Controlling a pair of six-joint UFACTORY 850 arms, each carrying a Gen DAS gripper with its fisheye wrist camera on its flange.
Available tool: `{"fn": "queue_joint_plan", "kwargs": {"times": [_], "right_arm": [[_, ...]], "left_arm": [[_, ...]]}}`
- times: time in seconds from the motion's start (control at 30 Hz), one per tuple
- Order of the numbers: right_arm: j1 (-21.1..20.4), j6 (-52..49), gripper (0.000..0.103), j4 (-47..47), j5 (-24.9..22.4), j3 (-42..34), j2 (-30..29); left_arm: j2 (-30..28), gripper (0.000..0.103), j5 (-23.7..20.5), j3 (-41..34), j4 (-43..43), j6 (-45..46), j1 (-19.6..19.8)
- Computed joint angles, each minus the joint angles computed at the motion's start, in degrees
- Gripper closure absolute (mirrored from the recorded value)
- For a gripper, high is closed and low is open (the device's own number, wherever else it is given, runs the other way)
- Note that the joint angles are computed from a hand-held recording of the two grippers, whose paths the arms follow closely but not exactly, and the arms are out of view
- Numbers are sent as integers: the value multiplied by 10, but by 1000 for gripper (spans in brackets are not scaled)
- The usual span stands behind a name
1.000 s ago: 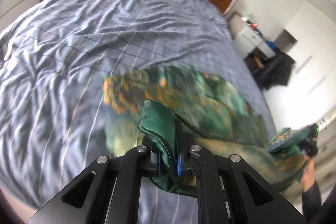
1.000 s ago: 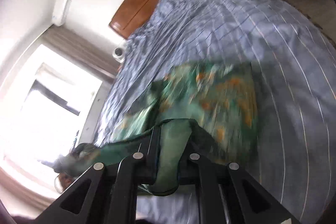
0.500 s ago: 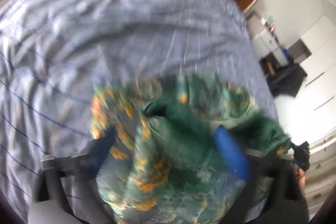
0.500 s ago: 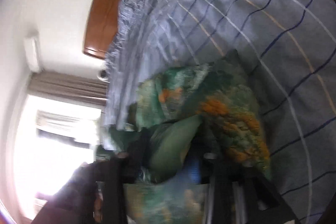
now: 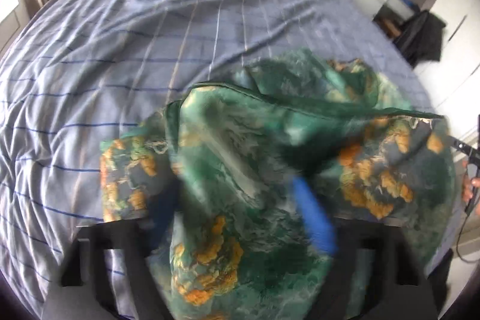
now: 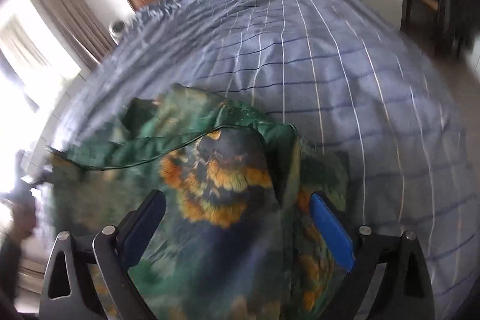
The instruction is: Fold large clothes
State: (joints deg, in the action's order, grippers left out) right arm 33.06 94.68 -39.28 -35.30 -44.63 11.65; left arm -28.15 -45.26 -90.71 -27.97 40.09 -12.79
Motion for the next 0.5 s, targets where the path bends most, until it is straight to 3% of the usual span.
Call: {"fn": "queue_joint_plan", "kwargs": {"times": [0.03, 0.07, 0.1, 0.13, 0.23, 0.37, 0.5], "right_arm": [[-5, -3, 6, 8, -2, -7, -14], [-4, 0, 26, 9, -2, -6, -15], [-4, 0, 77, 13, -8, -11, -22], [-2, 6, 90, 9, -26, -18, -28], [29, 75, 90, -54, -83, -27, -13], [46, 63, 90, -122, -178, -72, -27], [36, 49, 90, -194, -251, -124, -65]], "left_arm": [[3, 93, 29, 7, 47, -42, -11], [6, 92, 39, 9, 70, -70, -15], [15, 94, 51, 17, 69, -75, -15], [24, 94, 64, 26, 59, -67, -11], [56, 95, 95, 43, 25, -53, -1], [68, 95, 151, 27, 18, -64, -9], [54, 95, 243, 13, 95, -145, -34]]}}
